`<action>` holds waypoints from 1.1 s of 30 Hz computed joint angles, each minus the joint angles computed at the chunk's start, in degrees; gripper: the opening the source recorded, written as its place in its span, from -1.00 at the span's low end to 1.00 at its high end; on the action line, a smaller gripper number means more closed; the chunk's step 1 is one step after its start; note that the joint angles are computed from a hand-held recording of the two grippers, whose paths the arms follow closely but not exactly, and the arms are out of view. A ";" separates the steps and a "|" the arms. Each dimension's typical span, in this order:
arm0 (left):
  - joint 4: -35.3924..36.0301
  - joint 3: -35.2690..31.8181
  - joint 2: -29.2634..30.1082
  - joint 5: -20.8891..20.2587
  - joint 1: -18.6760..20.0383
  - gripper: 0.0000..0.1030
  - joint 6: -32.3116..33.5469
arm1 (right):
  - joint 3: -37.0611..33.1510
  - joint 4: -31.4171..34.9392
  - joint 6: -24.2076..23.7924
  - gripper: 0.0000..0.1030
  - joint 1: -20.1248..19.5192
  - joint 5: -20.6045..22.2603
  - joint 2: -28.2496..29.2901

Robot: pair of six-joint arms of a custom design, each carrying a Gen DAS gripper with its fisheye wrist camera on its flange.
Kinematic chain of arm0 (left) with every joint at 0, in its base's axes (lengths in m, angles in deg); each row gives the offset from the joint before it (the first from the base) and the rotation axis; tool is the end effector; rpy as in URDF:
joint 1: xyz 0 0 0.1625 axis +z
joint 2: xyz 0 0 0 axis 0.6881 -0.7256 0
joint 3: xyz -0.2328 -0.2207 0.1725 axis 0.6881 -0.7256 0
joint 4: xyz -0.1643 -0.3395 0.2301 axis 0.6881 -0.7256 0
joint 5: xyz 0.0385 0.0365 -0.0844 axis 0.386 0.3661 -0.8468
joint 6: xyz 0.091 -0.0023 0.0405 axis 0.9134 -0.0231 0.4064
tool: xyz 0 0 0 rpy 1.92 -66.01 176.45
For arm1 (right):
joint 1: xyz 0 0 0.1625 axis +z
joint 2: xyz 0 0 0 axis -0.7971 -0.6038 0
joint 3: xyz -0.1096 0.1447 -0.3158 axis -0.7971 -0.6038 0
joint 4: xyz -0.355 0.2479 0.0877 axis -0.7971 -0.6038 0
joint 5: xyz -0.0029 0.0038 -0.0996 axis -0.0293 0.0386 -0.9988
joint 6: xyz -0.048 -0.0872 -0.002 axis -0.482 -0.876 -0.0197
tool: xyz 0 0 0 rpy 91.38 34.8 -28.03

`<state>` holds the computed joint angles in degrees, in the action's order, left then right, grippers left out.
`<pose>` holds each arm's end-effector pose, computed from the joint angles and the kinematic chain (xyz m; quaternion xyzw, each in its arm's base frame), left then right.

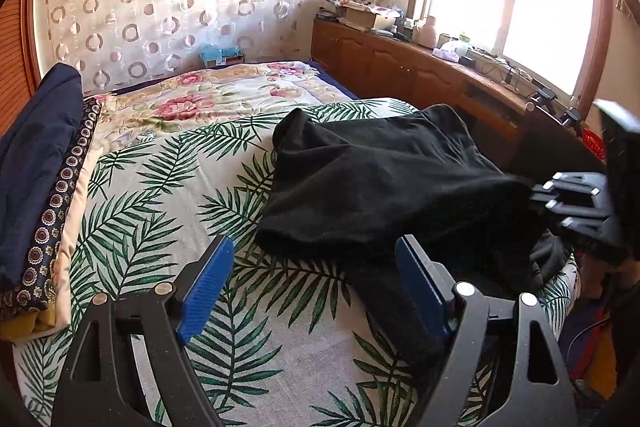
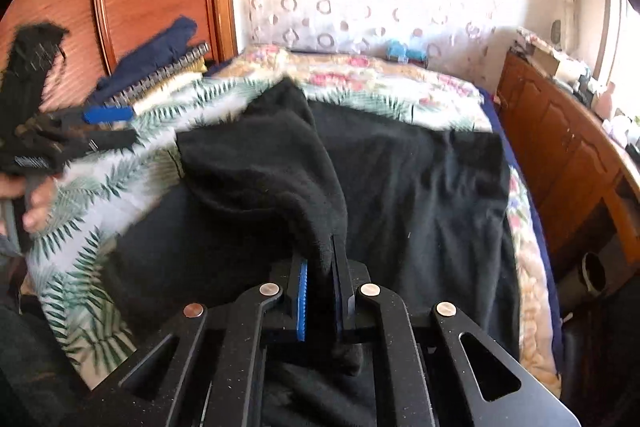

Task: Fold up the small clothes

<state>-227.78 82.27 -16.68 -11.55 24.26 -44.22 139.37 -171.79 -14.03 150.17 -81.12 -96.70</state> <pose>-0.1150 -0.7587 0.1908 0.2710 0.8732 -0.3306 0.2341 0.2074 -0.7732 0.1599 0.3753 -0.8475 0.2929 0.2346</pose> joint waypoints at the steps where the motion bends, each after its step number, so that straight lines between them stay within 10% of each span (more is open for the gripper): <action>1: -0.01 0.03 -0.04 -0.11 0.02 0.62 -0.08 | 0.78 -0.69 -0.19 -0.82 0.17 0.80 -0.69; 10: -0.93 1.44 -1.08 -0.70 -0.12 0.62 -0.24 | 9.08 -9.51 -3.46 -0.82 0.74 0.48 -8.13; 16: -1.26 1.63 -1.01 -1.20 -0.26 0.62 -0.15 | 8.78 -0.71 1.11 -0.81 -2.39 -7.43 -9.05; 23: -1.50 1.78 -0.88 -0.75 -0.57 0.62 0.28 | 13.00 -3.42 2.69 -0.08 -3.37 -6.53 -11.80; 33: -2.48 2.46 -1.23 -0.54 -0.88 0.62 0.73 | 13.94 -6.20 -0.39 -0.01 -1.54 -3.03 -11.87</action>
